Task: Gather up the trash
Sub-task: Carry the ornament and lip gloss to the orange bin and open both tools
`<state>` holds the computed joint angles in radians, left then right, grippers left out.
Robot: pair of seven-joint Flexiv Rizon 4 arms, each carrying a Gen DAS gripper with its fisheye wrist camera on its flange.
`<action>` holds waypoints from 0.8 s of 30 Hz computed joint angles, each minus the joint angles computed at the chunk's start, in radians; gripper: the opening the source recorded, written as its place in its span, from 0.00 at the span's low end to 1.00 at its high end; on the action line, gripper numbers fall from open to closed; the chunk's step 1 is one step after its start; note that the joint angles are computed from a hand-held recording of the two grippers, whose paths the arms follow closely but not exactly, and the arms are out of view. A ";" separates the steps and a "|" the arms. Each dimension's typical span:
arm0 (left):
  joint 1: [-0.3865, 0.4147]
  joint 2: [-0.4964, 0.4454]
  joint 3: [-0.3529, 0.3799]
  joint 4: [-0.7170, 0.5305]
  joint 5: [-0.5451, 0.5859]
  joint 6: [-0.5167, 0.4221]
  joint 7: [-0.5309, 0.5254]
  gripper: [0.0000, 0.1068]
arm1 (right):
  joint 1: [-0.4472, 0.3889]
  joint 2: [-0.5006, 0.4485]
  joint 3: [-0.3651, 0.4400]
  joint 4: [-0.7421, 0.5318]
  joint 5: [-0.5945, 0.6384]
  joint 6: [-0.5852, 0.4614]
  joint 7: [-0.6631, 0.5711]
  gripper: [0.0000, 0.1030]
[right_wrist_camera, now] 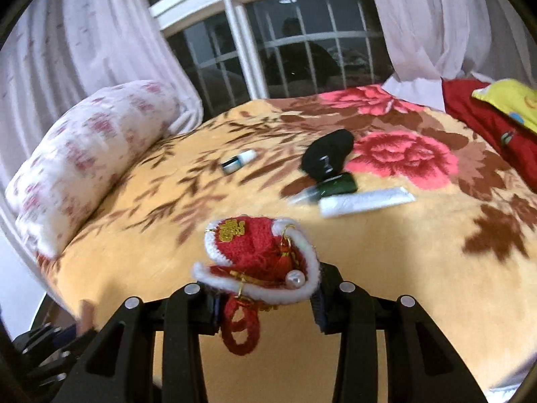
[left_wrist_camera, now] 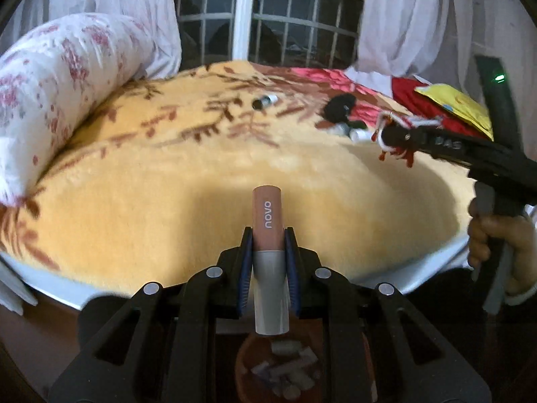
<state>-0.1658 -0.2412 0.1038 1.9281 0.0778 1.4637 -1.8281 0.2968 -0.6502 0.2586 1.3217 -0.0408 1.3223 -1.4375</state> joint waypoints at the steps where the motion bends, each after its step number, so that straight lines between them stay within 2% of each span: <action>1: -0.003 0.005 0.003 0.009 0.005 0.000 -0.004 0.17 | 0.008 0.037 -0.008 0.061 0.000 0.031 0.004 0.38; 4: -0.011 0.032 0.007 0.055 0.028 -0.004 -0.007 0.17 | 0.017 0.131 -0.012 0.220 -0.002 0.106 0.019 0.38; 7: -0.013 0.054 0.006 0.099 0.056 -0.008 -0.002 0.17 | -0.009 0.209 0.034 0.350 0.022 0.139 0.021 0.38; 12: 0.039 0.067 -0.072 0.173 -0.067 -0.040 0.094 0.17 | 0.050 0.298 -0.020 0.522 -0.038 0.142 0.086 0.39; 15: 0.047 0.064 -0.089 0.192 -0.110 -0.074 0.136 0.17 | 0.079 0.320 -0.047 0.599 -0.087 0.128 0.129 0.39; 18: 0.071 0.050 -0.129 0.209 -0.208 -0.115 0.217 0.17 | 0.075 0.309 -0.031 0.626 -0.102 0.087 0.138 0.39; 19: 0.074 0.043 -0.133 0.207 -0.233 -0.133 0.230 0.17 | 0.051 0.295 0.005 0.617 -0.074 0.064 0.118 0.39; 24: 0.066 0.011 -0.122 0.184 -0.260 -0.198 0.247 0.17 | 0.017 0.249 0.058 0.565 -0.007 -0.014 0.063 0.39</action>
<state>-0.0997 -0.2300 -0.0180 2.1123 -0.1817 1.2659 -1.5814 0.3138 -0.4014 0.3161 1.8862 -0.0474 1.3080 -1.3745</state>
